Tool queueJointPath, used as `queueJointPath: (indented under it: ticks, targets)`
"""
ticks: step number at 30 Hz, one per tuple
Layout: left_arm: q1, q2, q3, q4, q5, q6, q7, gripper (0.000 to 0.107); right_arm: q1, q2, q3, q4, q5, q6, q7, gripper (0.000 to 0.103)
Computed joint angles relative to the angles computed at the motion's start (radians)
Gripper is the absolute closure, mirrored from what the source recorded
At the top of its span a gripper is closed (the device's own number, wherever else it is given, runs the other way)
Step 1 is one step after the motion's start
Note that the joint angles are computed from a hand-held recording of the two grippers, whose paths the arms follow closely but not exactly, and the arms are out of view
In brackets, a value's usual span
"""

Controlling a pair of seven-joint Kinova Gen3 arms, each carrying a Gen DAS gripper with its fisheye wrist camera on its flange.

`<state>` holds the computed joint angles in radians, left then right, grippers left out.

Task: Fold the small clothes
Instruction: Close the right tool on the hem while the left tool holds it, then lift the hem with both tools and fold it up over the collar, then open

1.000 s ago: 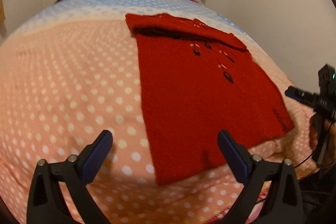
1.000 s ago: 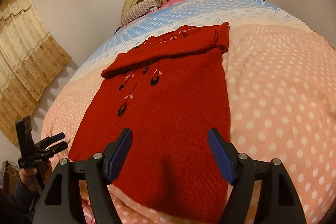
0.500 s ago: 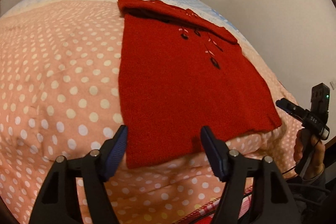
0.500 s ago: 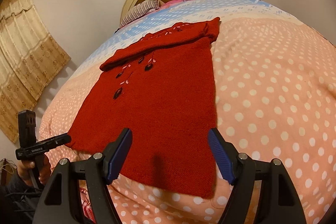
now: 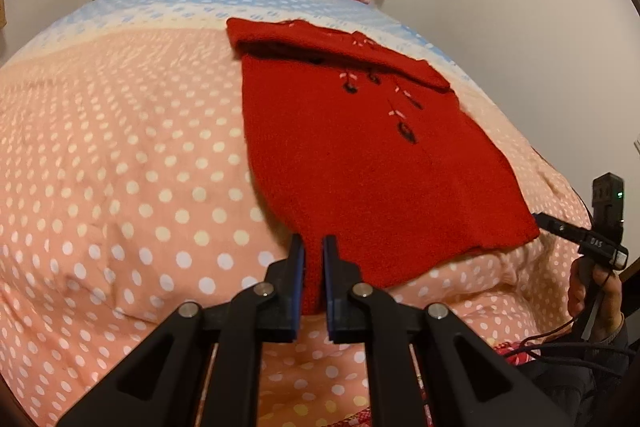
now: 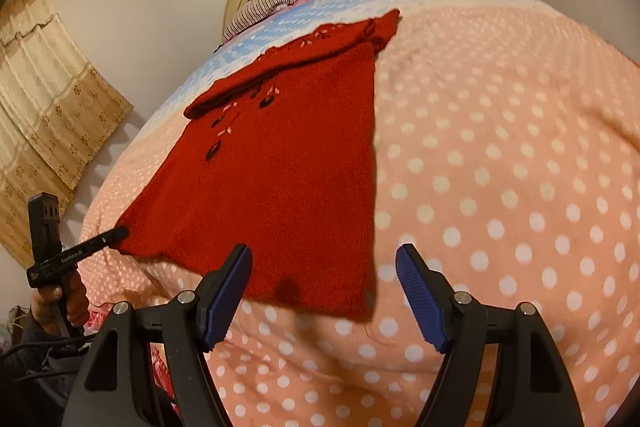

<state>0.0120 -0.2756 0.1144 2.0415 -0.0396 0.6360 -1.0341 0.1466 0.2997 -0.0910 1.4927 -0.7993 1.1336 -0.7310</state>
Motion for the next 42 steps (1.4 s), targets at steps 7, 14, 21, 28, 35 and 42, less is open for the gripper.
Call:
queueJointPath:
  ticks: [7, 14, 21, 28, 35, 42]
  targets:
    - [0.012, 0.005, -0.054, 0.012, 0.052, -0.012, -0.055, 0.099, -0.013, 0.011, 0.002, -0.004, 0.014, 0.033, 0.024, 0.097]
    - [0.012, -0.072, -0.075, 0.024, 0.1, -0.011, -0.122, 0.1, 0.068, -0.009, 0.001, -0.026, -0.074, 0.17, 0.145, 0.097]
    - [-0.009, -0.036, -0.055, 0.022, 0.102, -0.001, -0.126, 0.1, 0.081, 0.031, 0.023, -0.036, -0.108, 0.21, 0.123, 0.097]
    - [-0.015, -0.053, -0.084, -0.007, 0.086, 0.013, -0.149, 0.1, 0.147, 0.098, -0.009, -0.082, -0.241, 0.309, 0.098, 0.097]
    - [-0.021, -0.037, -0.111, -0.065, 0.12, 0.0, -0.19, 0.1, 0.145, 0.087, -0.018, -0.12, -0.316, 0.279, 0.09, 0.097]
    - [-0.032, 0.004, -0.118, -0.117, 0.135, -0.029, -0.218, 0.1, 0.136, 0.105, -0.034, -0.198, -0.354, 0.232, 0.038, 0.097]
